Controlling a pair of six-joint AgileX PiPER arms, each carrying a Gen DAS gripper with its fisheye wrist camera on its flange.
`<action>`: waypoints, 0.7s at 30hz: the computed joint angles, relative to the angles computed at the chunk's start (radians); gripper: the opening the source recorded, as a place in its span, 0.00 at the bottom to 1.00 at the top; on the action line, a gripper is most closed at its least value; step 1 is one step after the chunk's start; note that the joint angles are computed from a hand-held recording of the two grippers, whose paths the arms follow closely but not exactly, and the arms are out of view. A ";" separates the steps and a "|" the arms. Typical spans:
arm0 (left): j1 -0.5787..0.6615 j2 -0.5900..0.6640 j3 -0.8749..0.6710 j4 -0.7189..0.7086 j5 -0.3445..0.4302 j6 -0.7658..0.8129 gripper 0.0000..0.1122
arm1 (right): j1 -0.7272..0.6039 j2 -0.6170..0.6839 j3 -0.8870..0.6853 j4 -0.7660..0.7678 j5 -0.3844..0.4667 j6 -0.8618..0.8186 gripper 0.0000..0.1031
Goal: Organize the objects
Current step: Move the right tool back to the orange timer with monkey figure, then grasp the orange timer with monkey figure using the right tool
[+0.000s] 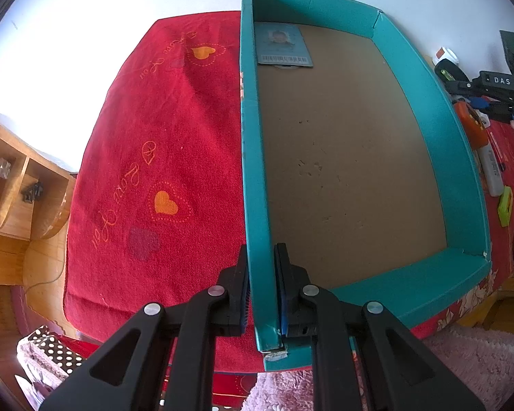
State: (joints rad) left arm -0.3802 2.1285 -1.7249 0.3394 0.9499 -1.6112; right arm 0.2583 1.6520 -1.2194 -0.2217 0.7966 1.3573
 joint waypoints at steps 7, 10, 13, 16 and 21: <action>0.000 -0.001 0.003 0.005 0.005 -0.026 0.10 | 0.181 0.042 -0.137 -0.253 0.223 0.167 0.32; 0.001 -0.002 0.006 0.005 0.004 -0.028 0.10 | 0.231 0.083 -0.212 -0.278 0.319 0.124 0.32; 0.001 0.001 0.008 0.013 0.004 -0.051 0.10 | 0.250 0.095 -0.238 -0.281 0.361 0.085 0.32; -0.004 -0.001 0.005 0.014 0.010 -0.054 0.10 | 0.247 0.114 -0.268 -0.265 0.373 0.050 0.33; -0.007 -0.003 0.012 0.028 0.008 -0.089 0.10 | 0.234 0.121 -0.273 -0.234 0.356 0.043 0.47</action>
